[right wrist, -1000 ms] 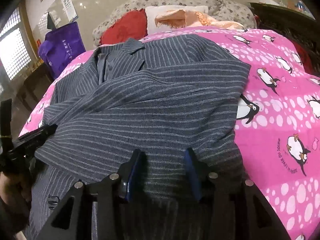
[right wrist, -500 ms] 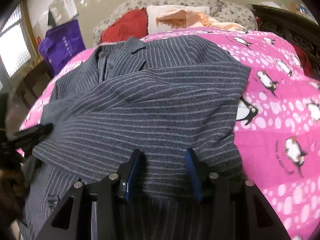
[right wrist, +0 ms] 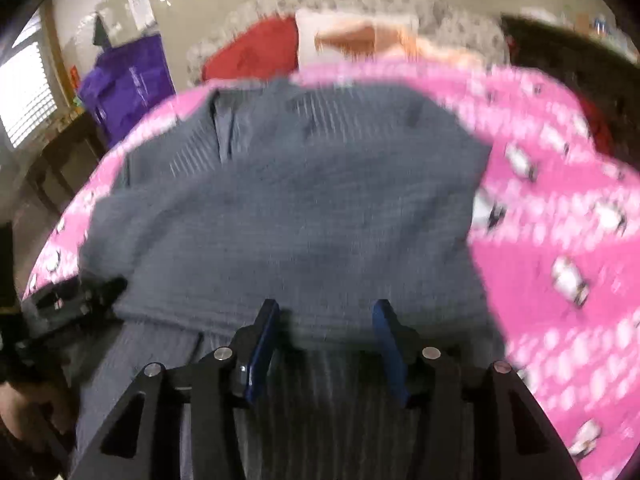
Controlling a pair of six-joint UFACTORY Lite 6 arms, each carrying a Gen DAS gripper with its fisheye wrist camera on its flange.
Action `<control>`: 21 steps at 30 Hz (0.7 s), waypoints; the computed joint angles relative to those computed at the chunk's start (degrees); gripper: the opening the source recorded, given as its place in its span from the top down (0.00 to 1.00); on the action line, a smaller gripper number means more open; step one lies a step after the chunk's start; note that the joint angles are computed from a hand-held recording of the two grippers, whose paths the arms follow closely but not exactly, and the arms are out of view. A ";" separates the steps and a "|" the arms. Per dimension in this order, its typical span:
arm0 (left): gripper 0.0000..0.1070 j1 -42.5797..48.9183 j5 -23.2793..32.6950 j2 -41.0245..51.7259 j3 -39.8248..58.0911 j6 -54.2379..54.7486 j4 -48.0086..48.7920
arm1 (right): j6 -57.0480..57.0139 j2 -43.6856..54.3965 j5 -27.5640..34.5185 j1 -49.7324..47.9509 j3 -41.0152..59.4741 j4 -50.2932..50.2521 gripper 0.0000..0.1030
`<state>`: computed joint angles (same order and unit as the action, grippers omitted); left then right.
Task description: Fold large clothes
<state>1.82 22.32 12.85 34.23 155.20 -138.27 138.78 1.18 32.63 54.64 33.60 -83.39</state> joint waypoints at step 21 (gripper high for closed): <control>0.29 -0.42 0.60 0.58 0.25 0.19 -2.08 | 21.32 20.60 -6.37 -21.66 13.73 -39.71 0.51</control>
